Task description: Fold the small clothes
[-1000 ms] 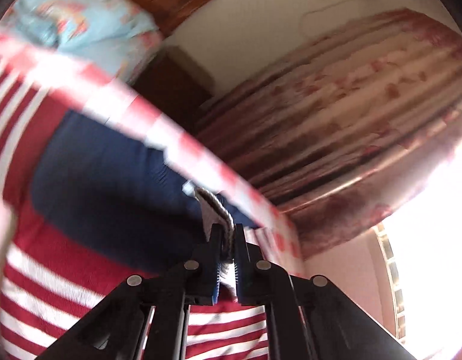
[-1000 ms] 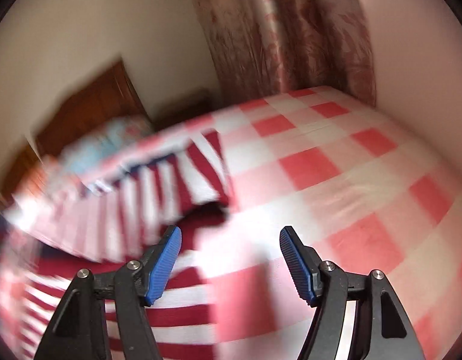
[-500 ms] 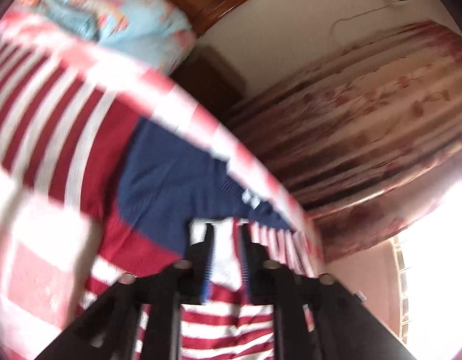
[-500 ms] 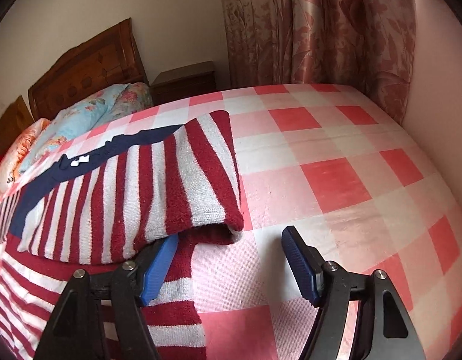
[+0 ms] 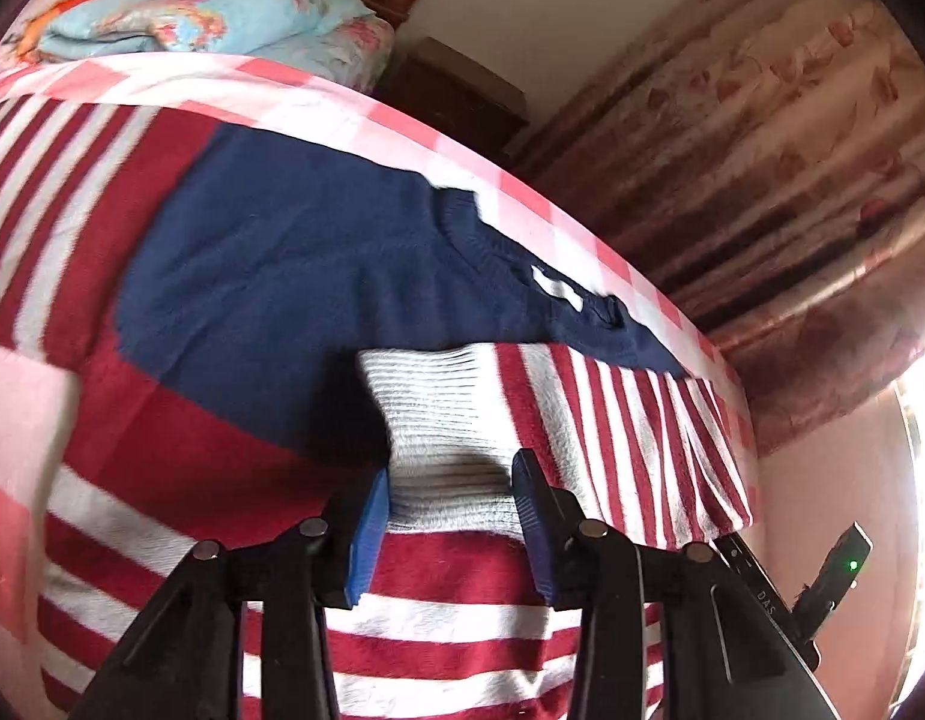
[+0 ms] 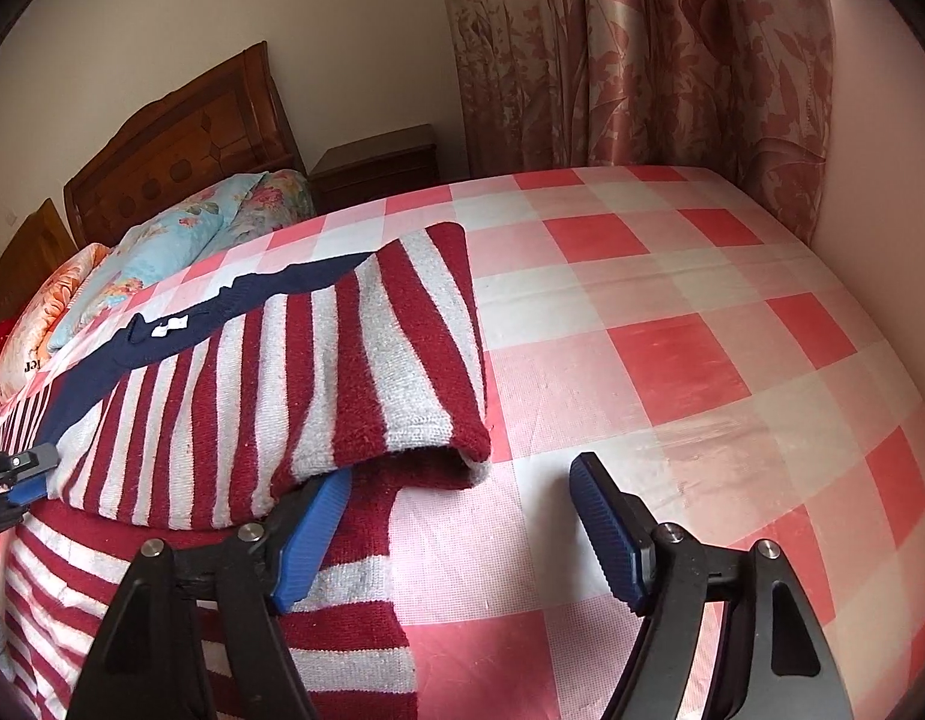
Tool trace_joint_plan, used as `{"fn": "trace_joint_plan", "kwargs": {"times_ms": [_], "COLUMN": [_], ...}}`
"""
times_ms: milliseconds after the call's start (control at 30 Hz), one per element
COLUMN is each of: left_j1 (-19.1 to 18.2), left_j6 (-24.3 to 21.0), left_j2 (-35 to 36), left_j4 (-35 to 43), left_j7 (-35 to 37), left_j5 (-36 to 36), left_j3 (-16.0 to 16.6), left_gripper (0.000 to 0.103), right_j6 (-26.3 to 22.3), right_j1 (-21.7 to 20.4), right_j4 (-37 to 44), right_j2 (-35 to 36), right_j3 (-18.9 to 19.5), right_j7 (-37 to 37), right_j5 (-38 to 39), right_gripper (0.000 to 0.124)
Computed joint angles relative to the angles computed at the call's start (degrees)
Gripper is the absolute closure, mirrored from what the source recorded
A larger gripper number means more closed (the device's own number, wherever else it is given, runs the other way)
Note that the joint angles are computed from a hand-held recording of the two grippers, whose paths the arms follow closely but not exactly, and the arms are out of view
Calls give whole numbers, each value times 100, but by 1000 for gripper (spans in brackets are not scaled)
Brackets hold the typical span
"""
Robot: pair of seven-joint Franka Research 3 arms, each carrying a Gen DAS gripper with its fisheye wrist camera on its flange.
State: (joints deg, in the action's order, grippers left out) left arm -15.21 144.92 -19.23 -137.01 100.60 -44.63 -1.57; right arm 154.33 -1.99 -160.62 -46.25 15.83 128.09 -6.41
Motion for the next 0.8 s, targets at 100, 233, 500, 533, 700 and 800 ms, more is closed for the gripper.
{"fn": "trace_joint_plan", "kwargs": {"times_ms": [100, 233, 500, 533, 700, 800], "left_j1": [-109, -96, 342, 361, 514, 537], "left_j6": [-218, -36, -195, -238, -241, -11], "left_j2": [-14, -425, -717, -672, -589, -728], "left_j4": [21, -29, 199, 162, -289, -629], "left_j7": [556, 964, 953, 929, 772, 662], "left_j5": [-747, -1357, -758, -694, -622, -845], "left_j3": [184, 316, 588, 606, 575, 648], "left_gripper": [95, 96, 96, 96, 95, 95], "right_j6": [9, 58, 117, 75, -2, 5], "right_j1": [7, 24, 73, 58, 20, 16], "right_j4": [-5, -35, -52, -24, 12, -10], "right_j2": [-3, -25, -25, 1, 20, -3], "right_j3": [-8, -33, -45, -22, 18, 4], "right_j7": [1, -1, -113, -114, -69, -38], "right_j5": [4, 32, 85, 79, 31, 24], "right_gripper": [21, 21, 21, 21, 21, 21]}}
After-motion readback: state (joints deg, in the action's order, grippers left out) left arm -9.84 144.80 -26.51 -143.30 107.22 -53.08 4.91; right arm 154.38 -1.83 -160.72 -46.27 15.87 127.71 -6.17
